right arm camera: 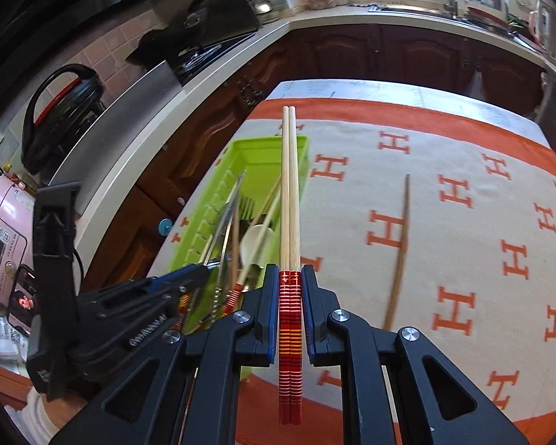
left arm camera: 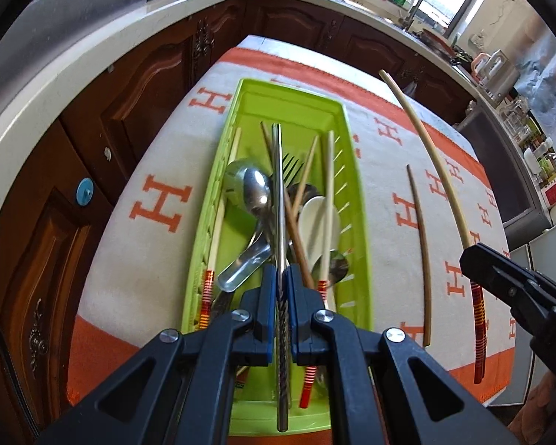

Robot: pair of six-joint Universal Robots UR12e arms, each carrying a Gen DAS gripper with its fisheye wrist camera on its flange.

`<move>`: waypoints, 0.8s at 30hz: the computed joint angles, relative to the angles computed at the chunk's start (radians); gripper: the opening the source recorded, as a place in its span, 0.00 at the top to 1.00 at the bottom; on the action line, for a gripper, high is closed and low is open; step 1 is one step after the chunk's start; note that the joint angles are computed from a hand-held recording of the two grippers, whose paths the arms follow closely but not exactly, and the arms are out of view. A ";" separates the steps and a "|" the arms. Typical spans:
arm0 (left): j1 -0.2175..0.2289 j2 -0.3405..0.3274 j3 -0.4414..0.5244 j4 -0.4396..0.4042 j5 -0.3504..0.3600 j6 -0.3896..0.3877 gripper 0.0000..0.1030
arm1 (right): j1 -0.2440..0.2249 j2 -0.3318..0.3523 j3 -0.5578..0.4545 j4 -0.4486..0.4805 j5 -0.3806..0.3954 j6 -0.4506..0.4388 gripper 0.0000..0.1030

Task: Organize utensils
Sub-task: 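Carry both held chopsticks into the green tray and open the left tool, then lower the wooden chopstick pair into the tray and open the right tool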

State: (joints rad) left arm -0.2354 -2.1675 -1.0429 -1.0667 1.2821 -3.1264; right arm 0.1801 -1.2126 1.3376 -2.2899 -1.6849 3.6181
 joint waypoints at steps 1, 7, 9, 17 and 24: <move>0.003 -0.003 0.005 -0.018 -0.004 0.005 0.96 | 0.002 0.010 -0.017 0.016 0.009 0.003 0.89; 0.014 -0.012 0.016 -0.070 -0.018 0.008 0.87 | 0.000 0.059 -0.085 0.077 0.076 0.058 0.89; 0.019 -0.007 0.008 -0.057 -0.027 0.001 0.73 | 0.000 0.074 -0.103 0.088 0.086 0.071 0.89; 0.032 0.022 -0.025 0.036 -0.047 0.002 0.46 | 0.004 0.114 -0.151 0.117 0.114 0.101 0.89; 0.031 0.042 -0.048 0.156 0.033 -0.001 0.23 | 0.007 0.128 -0.167 0.137 0.104 0.121 0.89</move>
State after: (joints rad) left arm -0.2047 -2.1257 -1.0905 -0.9103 1.3153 -3.1277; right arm 0.1875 -1.0846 1.1709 -2.1533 -1.5812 3.7387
